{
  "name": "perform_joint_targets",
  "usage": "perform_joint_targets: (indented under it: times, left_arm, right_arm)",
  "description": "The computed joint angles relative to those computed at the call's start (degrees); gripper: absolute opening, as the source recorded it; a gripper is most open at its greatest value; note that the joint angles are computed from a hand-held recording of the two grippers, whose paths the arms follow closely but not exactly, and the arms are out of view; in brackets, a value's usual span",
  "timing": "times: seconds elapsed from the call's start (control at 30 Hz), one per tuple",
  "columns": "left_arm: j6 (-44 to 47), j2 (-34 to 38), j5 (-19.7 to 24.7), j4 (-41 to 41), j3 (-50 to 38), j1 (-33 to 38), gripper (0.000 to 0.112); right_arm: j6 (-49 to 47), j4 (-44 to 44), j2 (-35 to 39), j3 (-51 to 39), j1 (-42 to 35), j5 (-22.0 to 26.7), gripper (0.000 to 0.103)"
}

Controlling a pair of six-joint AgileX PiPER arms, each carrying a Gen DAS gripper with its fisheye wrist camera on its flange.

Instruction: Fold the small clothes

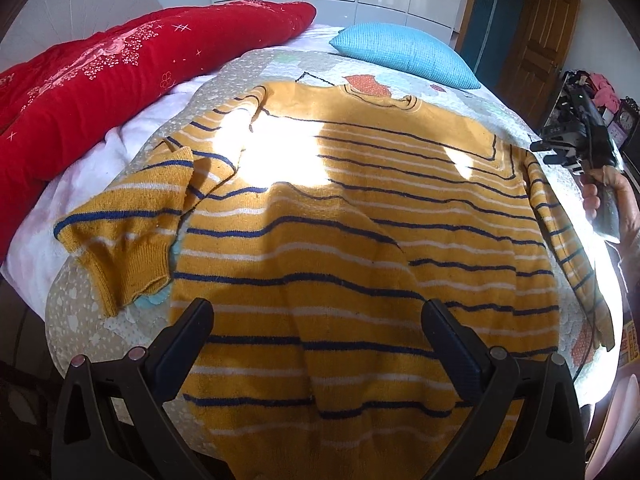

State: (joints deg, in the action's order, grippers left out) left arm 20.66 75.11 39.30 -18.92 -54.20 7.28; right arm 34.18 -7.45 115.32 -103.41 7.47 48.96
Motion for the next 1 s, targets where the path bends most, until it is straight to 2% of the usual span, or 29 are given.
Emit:
perform_joint_targets:
  times: [0.07,0.2,0.37,0.47,0.53,0.63,0.7,0.73,0.77,0.8,0.83,0.9,1.0]
  left_arm:
    - [1.9,-1.3,0.5,-2.0,1.0,1.0,0.103]
    - [4.4,-3.8,1.6,-3.9,3.4,1.3,0.103]
    - [4.6,-6.7,2.2,-3.7,5.8,-0.2,0.103]
    - [3.7,-7.9,2.7,-3.1,6.3,-1.5,0.103]
    - [2.8,-8.9,3.0,-2.6,6.5,-2.6,0.103]
    - [1.1,-11.1,3.1,-0.8,7.1,-4.6,0.103]
    - [0.7,-12.7,3.2,0.1,7.5,-5.3,0.103]
    - [0.5,-13.4,3.3,0.5,7.6,-5.5,0.103]
    - [0.5,-14.0,3.6,0.6,7.7,-5.3,0.103]
    - [0.7,-14.4,3.9,0.5,7.6,-5.0,0.103]
    - [1.1,-14.6,4.3,0.2,7.4,-4.4,0.103]
    - [2.0,-15.2,4.9,-0.6,7.0,-3.1,0.103]
    - [2.2,-15.2,4.9,-1.2,6.5,-2.0,0.103]
  right_arm:
    - [0.9,-2.2,-7.6,9.7,0.5,-2.9,0.052]
    - [3.9,-5.2,-24.2,31.1,0.5,-7.4,0.063]
    - [2.8,0.6,-43.6,55.2,-1.9,-11.6,0.067]
    - [0.3,6.7,-51.2,64.4,0.3,-13.7,0.068]
    - [7.4,2.8,-54.2,68.1,6.4,-15.4,0.070]
    - [24.6,-11.1,-55.5,70.4,18.3,-15.0,0.073]
    - [33.5,-19.2,-53.7,70.1,24.4,-12.3,0.069]
    - [34.6,-20.8,-51.6,69.0,26.3,-9.8,0.034]
    - [33.4,-20.3,-49.7,68.3,26.8,-9.4,0.017]
    - [31.3,-19.1,-50.1,68.0,26.2,-9.5,0.016]
    - [31.2,-20.2,-50.7,67.1,26.1,-7.3,0.014]
    - [34.7,-27.5,-52.0,63.7,27.3,1.7,0.014]
    - [36.7,-36.5,-56.6,60.0,24.7,14.5,0.014]
